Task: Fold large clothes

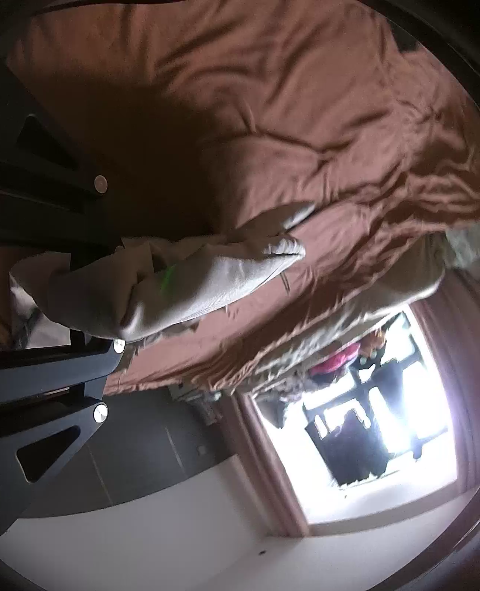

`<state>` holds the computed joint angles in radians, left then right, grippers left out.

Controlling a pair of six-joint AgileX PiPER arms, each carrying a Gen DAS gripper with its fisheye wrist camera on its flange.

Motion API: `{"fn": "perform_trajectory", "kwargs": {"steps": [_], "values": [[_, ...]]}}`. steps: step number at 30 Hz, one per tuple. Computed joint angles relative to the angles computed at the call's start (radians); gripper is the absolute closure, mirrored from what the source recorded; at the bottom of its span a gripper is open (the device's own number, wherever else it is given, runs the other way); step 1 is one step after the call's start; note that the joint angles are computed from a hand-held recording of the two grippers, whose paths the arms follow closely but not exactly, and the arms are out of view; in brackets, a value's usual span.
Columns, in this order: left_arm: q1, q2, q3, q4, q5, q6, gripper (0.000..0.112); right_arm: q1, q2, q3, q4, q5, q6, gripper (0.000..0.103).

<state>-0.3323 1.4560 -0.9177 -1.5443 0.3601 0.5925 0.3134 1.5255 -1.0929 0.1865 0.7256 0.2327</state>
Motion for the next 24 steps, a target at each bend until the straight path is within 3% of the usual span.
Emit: {"fn": "perform_trajectory", "kwargs": {"steps": [7, 11, 18, 22, 24], "values": [[-0.123, 0.059, -0.206, 0.216, -0.014, -0.195, 0.105, -0.027, 0.007, 0.082, 0.071, -0.093, -0.056, 0.101], [-0.195, 0.111, -0.319, 0.285, -0.016, -0.262, 0.105, -0.066, 0.004, 0.065, 0.150, -0.032, -0.103, 0.101], [-0.320, 0.233, -0.583, 0.610, 0.015, -0.553, 0.105, -0.228, -0.164, 0.153, 0.428, 0.044, -0.340, 0.100], [-0.395, 0.350, -0.777, 0.806, 0.062, -0.741, 0.105, -0.415, -0.319, 0.205, 0.543, 0.150, -0.502, 0.100], [-0.411, 0.405, -0.853, 0.837, 0.086, -0.776, 0.105, -0.546, -0.389, 0.232, 0.592, 0.225, -0.584, 0.100]]}}
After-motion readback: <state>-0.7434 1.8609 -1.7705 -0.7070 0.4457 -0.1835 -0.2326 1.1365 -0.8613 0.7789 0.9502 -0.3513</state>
